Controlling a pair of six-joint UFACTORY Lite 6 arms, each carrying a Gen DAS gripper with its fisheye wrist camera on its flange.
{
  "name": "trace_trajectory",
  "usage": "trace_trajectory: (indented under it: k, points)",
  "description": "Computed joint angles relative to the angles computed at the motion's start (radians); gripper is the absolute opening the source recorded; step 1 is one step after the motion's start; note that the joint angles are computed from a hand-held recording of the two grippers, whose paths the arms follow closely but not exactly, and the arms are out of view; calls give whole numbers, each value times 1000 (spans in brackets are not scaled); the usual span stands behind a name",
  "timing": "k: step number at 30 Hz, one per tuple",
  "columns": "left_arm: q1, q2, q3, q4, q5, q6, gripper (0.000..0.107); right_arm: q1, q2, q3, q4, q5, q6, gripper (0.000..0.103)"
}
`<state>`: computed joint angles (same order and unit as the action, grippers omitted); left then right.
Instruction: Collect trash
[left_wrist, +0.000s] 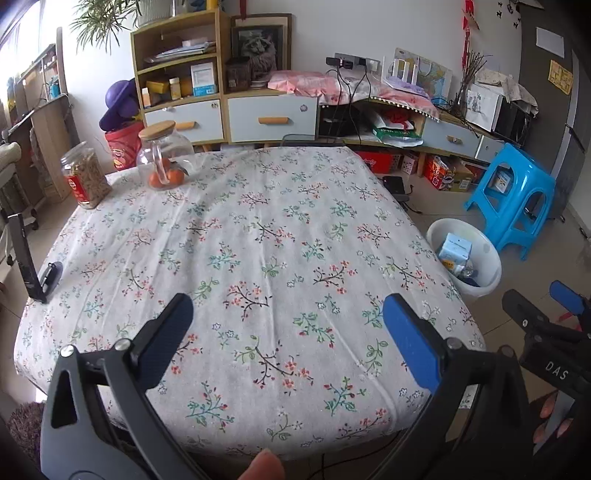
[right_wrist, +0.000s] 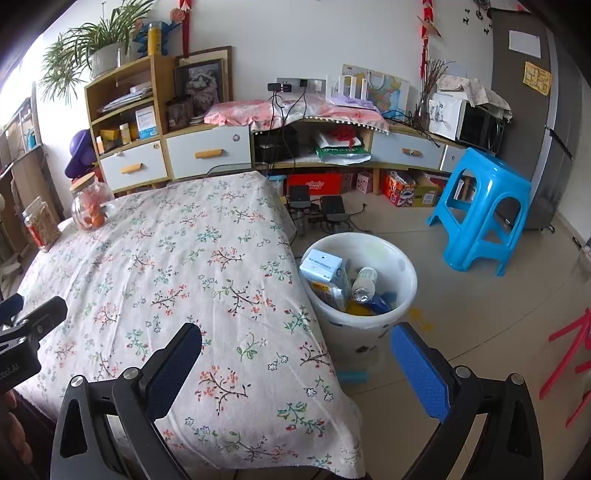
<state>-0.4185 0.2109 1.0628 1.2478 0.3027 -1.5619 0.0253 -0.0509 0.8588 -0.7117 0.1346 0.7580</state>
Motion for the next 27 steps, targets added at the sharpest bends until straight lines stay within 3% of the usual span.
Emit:
trace_trajectory:
  k: [27]
  points:
    - [-23,-10,-21,36,13,-26,102,-1,-27,-9,40,4,-10,103]
